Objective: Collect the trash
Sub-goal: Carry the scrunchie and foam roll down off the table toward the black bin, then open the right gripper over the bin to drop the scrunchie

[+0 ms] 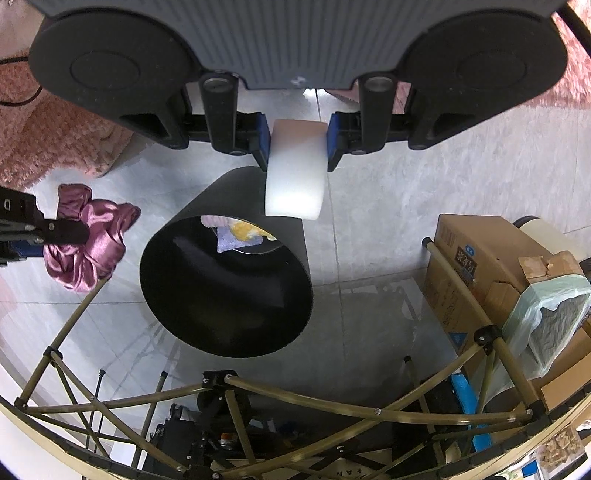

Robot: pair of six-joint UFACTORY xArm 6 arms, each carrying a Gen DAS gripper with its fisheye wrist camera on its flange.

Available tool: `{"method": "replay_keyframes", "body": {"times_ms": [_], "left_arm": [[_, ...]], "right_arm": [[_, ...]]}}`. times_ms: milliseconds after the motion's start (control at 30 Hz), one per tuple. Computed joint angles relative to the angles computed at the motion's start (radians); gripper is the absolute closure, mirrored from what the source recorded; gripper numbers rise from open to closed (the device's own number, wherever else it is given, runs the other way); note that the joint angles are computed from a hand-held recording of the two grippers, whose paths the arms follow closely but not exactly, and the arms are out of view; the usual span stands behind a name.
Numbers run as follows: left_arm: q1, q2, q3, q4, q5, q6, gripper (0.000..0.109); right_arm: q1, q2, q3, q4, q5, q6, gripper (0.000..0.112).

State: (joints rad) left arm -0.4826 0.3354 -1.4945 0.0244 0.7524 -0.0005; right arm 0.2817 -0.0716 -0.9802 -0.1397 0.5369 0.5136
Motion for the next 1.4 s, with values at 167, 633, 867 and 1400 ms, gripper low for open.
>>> {"method": "replay_keyframes", "body": {"times_ms": [167, 633, 867, 1400], "left_arm": [[0.009, 0.023, -0.026, 0.000, 0.003, -0.006, 0.079], [0.016, 0.063, -0.075, 0.022, 0.013, -0.040, 0.079], [0.017, 0.085, -0.103, 0.042, 0.024, -0.068, 0.079], [0.008, 0.113, -0.154, 0.092, 0.037, -0.115, 0.079]], "right_arm": [[-0.002, 0.063, -0.065, 0.009, -0.022, -0.032, 0.088], [-0.012, 0.212, -0.204, 0.077, -0.081, -0.141, 0.088], [-0.015, 0.269, -0.253, 0.116, -0.100, -0.194, 0.088], [-0.019, 0.333, -0.295, 0.187, -0.169, -0.299, 0.087]]}}
